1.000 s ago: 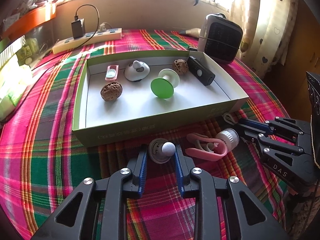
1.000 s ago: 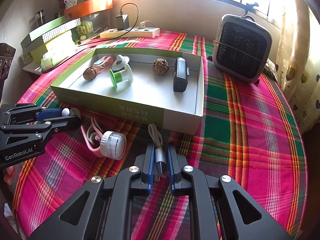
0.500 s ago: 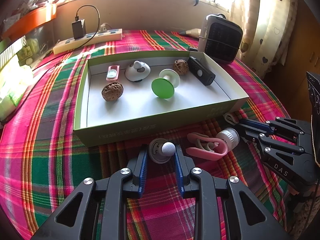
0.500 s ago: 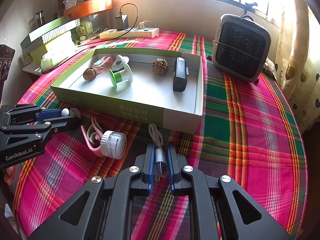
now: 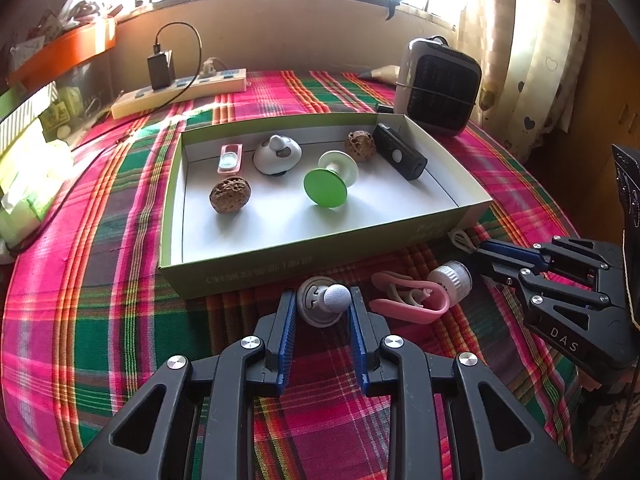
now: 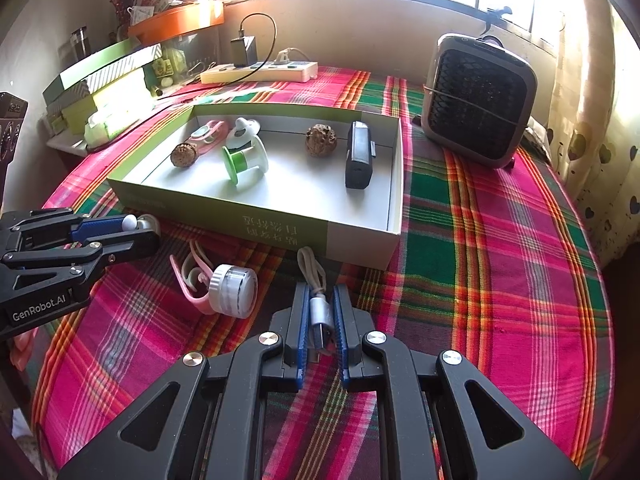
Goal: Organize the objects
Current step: 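Lift and carry the white cable and white knob toy toward the lid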
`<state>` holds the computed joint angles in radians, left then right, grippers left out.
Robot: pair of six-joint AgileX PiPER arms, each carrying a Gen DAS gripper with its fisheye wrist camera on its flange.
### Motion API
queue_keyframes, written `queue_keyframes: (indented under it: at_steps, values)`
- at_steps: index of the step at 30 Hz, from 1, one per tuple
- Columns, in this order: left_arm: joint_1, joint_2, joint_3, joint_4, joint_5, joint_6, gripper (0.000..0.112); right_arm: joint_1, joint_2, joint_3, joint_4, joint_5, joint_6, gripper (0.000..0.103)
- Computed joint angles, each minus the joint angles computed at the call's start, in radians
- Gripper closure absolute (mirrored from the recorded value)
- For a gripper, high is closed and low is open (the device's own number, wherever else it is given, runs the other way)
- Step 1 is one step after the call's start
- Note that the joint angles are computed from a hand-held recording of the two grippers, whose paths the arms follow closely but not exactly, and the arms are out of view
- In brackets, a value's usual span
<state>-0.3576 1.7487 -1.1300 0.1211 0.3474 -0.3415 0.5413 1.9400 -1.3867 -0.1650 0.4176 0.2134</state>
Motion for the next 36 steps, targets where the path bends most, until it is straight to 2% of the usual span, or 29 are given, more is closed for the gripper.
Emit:
queue_keyframes:
  at_steps: [26,36]
  values:
    - [0.011,-0.068,0.005,-0.003,-0.006,0.014,0.090,0.006,-0.059,0.000,0.027,-0.021,-0.021,0.091]
    - [0.030,-0.049,-0.044,0.000,0.020,0.021,0.090,-0.003,-0.026,-0.077,0.053,0.011,-0.056,0.091]
